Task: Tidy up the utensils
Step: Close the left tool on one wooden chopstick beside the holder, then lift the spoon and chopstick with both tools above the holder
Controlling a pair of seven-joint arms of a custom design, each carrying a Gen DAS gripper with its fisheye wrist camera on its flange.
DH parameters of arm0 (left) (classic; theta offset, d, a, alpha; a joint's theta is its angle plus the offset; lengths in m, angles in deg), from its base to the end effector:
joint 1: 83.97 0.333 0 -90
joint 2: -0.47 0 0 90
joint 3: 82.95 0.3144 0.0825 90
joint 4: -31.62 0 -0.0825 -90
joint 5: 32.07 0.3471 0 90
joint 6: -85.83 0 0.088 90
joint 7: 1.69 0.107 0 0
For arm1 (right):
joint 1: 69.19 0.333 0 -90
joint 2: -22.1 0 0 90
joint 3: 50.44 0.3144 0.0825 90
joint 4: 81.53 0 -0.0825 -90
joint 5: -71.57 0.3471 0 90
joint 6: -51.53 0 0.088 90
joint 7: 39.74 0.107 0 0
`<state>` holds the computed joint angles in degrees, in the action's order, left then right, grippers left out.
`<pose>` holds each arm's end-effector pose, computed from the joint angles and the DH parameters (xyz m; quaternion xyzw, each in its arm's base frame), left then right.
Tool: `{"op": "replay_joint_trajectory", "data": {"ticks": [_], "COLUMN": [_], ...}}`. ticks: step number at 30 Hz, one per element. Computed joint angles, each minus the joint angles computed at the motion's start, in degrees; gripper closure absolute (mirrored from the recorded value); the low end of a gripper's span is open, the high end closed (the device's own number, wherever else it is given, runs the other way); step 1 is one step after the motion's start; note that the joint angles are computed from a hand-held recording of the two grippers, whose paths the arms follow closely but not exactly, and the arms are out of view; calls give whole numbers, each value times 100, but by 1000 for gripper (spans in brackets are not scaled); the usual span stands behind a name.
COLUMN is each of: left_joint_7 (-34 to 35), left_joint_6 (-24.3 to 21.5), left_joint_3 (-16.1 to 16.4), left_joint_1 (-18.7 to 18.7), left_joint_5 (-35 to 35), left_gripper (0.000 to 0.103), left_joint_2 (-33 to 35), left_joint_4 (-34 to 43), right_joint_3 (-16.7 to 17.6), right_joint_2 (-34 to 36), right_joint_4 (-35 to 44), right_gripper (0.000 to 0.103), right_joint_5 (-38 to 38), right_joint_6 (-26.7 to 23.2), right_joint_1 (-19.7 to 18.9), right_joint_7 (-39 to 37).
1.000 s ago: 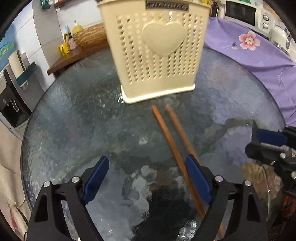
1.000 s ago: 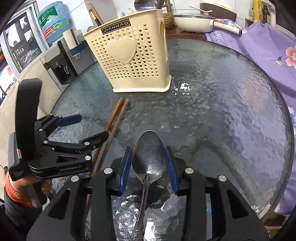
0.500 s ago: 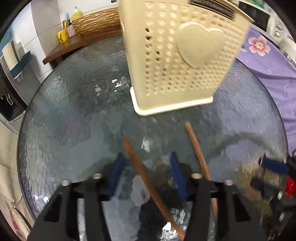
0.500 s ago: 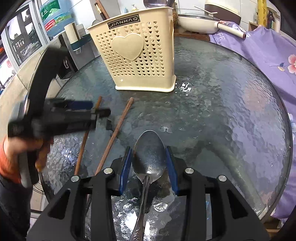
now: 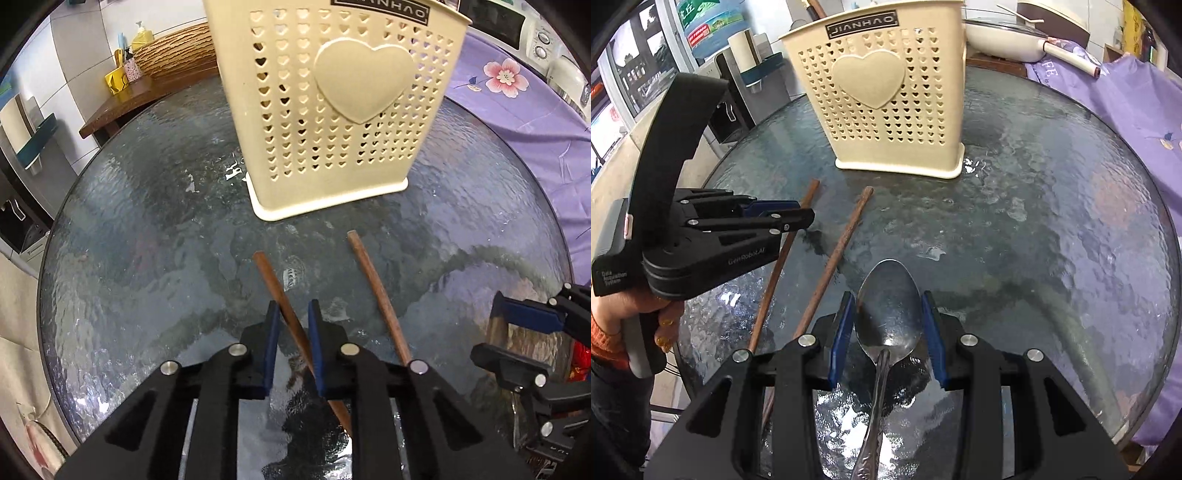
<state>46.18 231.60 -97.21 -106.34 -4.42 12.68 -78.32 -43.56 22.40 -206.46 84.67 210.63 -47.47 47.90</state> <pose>0.4891 -0.3593 0.4480 -0.6006 0.7583 -0.1901 0.1677 0.4853 0.2531 0.4734 -0.7826 0.5467 -0.0932 0.2828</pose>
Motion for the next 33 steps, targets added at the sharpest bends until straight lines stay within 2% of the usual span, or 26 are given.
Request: {"op": "replay_joint_trajectory", "data": {"ticks": [3, 7, 19, 22, 28, 33], "left_joint_7": [-299, -595, -387, -343, -64, -89], "left_joint_6": [79, 53, 57, 189, 745, 1185], "left_joint_3": [61, 83, 47, 46, -6, 5], "left_joint_1": [-67, -142, -82, -39, 174, 234], "left_joint_5": [220, 554, 406, 312, -218, -285], "left_gripper": [95, 96, 96, 96, 96, 96], "left_joint_2": [-21, -17, 102, 94, -51, -429], "left_joint_4": [-59, -54, 109, 66, -223, -481], "right_joint_3": [2, -7, -28, -28, -23, -17], "right_joint_2": [81, 156, 135, 132, 75, -97], "right_joint_4": [119, 198, 182, 169, 99, 49], "right_gripper": [66, 66, 66, 66, 66, 66], "right_joint_5": [-64, -129, -178, -195, -54, 607], "right_joint_6": [-39, -12, -46, -21, 176, 377], "right_joint_1": [7, 19, 9, 6, -9, -27], "right_joint_7": [43, 105, 182, 204, 103, -508]}}
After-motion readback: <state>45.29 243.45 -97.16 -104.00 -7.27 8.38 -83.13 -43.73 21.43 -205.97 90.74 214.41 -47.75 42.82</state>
